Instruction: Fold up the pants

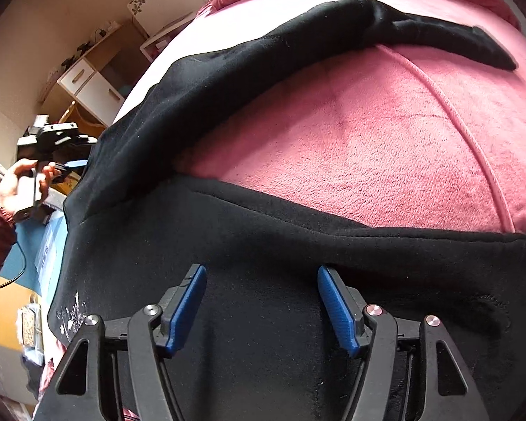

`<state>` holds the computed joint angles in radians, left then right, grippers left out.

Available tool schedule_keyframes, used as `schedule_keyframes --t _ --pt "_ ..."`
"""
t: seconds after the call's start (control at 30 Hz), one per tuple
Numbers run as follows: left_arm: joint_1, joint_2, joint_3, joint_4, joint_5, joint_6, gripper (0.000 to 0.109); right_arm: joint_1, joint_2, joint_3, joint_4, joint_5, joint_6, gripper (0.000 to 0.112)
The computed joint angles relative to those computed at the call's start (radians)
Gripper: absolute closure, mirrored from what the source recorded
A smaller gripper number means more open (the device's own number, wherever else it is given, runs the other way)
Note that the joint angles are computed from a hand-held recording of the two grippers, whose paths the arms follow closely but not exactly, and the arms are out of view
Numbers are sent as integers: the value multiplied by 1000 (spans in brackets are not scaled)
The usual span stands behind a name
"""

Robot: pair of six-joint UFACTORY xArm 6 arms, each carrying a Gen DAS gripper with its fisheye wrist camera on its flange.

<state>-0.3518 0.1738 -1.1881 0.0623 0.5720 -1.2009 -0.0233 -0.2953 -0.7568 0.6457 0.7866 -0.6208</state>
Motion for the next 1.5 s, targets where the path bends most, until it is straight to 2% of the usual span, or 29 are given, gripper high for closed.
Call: schedule_keyframes --t 0.1,0.2,0.27,0.3,0.33,0.4,0.5,0.73,0.83,0.9,0.97,1.03,1.1,1.17,1.33,1.5 --pt "6 51 -46 -6 16 9 55 -2 -3 7 13 -3 5 43" --pt "1 80 -87 53 50 14 57 8 -1 10 12 -14 8 42" --pt "-3 82 -93 79 51 31 63 10 1 11 6 -17 4 41" --pt "-7 80 -92 92 53 39 70 13 0 13 4 -20 4 41" --pt "-10 71 -81 108 45 37 85 11 -1 12 3 -20 3 40" --pt "-15 33 -33 150 -11 -6 95 15 -17 28 -1 -26 2 38" --pt "-38 -30 18 288 -64 -115 98 33 -5 29 -9 -52 5 36" --pt "-135 -297 248 681 -390 -378 99 29 4 17 1 -41 0 36" --pt "-237 -383 294 832 -429 -481 99 22 11 -2 -4 -16 9 36" --pt "-295 -441 345 870 -451 -503 100 13 18 -22 -4 7 18 38" --pt "-394 -488 382 948 -418 -575 100 -25 23 -54 10 45 5 41" --pt "-434 -518 426 916 -417 -541 100 -37 42 -94 21 62 8 42" --pt "-471 -561 485 869 -412 -516 100 -42 63 -139 48 66 0 50" --pt "-510 -574 512 865 -394 -546 100 -44 101 -200 75 65 7 55" --pt "-513 -574 538 856 -390 -572 100 -55 275 -424 179 102 79 61" --pt "-522 -600 548 861 -355 -594 100 -31 465 -640 107 80 252 63"
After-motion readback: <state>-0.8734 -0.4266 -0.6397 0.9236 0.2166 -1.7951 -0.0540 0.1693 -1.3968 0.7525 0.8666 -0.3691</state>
